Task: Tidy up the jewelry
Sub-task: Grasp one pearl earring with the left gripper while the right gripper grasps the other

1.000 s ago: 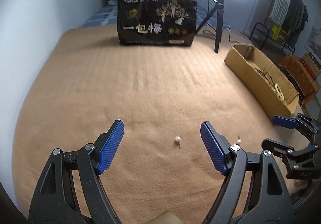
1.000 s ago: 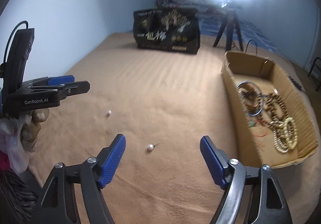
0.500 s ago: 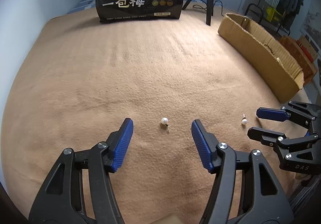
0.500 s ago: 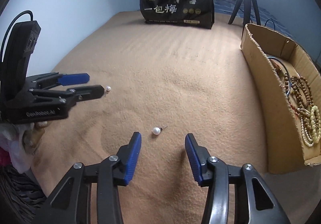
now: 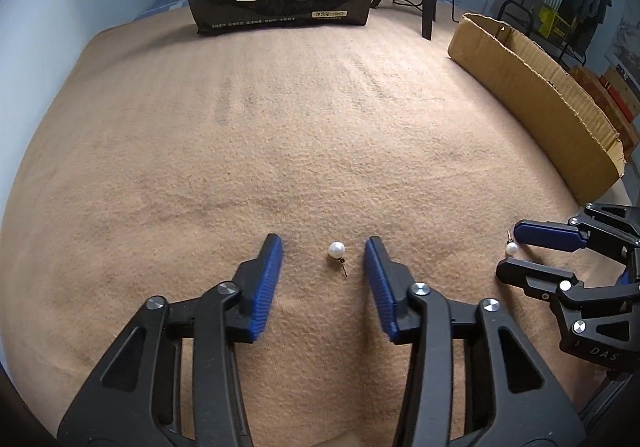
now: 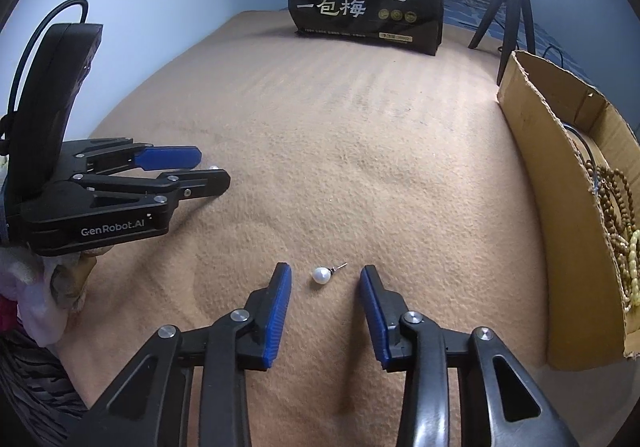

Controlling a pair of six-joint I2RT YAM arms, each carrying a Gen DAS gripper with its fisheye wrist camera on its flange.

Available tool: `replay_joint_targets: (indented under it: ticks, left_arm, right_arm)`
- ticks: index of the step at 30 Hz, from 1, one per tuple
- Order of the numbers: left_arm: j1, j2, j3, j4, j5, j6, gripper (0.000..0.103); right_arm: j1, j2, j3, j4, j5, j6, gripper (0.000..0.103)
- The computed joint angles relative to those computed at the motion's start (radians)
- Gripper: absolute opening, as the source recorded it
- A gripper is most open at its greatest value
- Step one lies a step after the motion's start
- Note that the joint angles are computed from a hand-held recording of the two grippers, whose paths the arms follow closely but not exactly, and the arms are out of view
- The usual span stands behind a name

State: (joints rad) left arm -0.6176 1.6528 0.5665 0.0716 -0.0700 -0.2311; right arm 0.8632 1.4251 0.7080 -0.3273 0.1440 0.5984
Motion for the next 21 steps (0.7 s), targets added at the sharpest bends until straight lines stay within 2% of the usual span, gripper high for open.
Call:
replay_joint_targets:
  ticks: [6, 15, 17, 21]
  left_arm:
    - [-0.006, 0.002, 0.003, -0.001, 0.0, 0.006, 0.036]
    - [-0.014, 0.001, 0.007, -0.01, -0.01, 0.011, 0.015]
    - [-0.017, -0.001, 0.005, -0.008, -0.012, 0.013, 0.01]
    - [-0.021, -0.006, 0.0, -0.004, -0.018, 0.014, 0.007]
  right_arm:
    - [0.001, 0.014, 0.011, -0.001, -0.001, -0.013, 0.027]
    - [0.016, 0.043, 0.034, -0.012, 0.021, -0.028, 0.009]
    - [0.011, 0.042, 0.031, -0.005, 0.014, -0.026, 0.008]
    - [0.012, 0.037, 0.026, -0.001, 0.017, -0.021, 0.008]
